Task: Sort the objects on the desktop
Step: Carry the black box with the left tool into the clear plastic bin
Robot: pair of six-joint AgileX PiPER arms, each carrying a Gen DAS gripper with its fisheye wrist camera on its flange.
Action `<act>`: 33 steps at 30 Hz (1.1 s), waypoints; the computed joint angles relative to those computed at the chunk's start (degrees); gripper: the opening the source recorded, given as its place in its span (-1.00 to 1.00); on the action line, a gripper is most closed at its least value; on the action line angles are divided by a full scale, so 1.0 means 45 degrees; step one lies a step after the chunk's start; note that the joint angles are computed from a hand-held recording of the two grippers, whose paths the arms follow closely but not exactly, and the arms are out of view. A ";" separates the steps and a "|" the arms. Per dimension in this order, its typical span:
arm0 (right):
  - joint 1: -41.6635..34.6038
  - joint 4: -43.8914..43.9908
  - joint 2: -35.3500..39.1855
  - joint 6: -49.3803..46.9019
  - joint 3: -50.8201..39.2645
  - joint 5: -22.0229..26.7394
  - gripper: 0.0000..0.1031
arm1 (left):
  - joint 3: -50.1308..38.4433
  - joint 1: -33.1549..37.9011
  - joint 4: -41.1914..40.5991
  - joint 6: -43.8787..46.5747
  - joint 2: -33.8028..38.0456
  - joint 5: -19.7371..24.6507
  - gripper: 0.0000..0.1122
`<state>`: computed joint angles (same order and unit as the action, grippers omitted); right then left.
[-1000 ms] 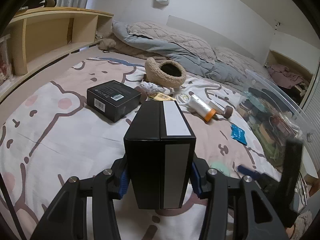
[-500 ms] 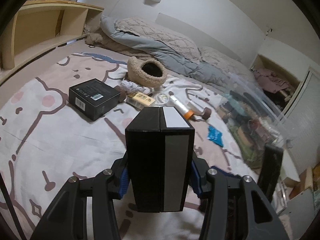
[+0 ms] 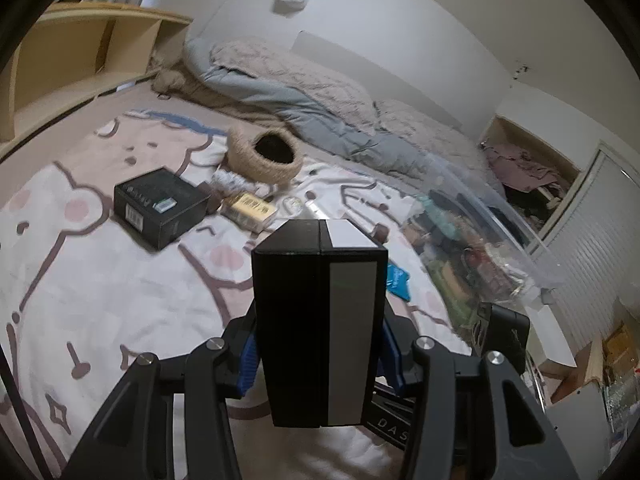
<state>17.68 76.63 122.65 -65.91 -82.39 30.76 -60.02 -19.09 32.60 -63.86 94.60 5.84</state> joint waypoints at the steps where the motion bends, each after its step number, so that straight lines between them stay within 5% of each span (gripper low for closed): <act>1: -0.0059 0.0494 -0.0179 -0.0564 0.0184 -0.0018 -0.27 | -0.0087 -0.0036 -0.0438 0.0531 -0.0085 0.0077 -0.12; 9: -0.0594 0.2352 -0.1434 -0.2490 0.1206 0.0182 -0.27 | -0.1883 -0.1264 0.0248 0.1157 -0.0281 0.2294 -0.12; 20: -0.2122 -0.0776 -0.3166 -0.0033 0.1100 -0.0288 -0.27 | -0.5487 -0.2658 -0.1362 0.3552 0.1146 0.3435 -0.12; 29: -0.4271 -0.2505 -0.3958 0.0946 0.0697 -0.0396 -0.27 | -1.1378 -0.3695 -0.4536 0.6917 0.4287 0.5272 -0.12; 33: -0.5072 -0.2950 -0.3957 0.0867 0.0217 -0.0429 -0.57 | -1.5556 -0.4134 -0.5474 0.8031 0.6460 0.7082 -0.12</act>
<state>-5.14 63.35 104.84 -62.01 -81.41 28.83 -130.02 -37.70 7.97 -27.72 123.67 37.71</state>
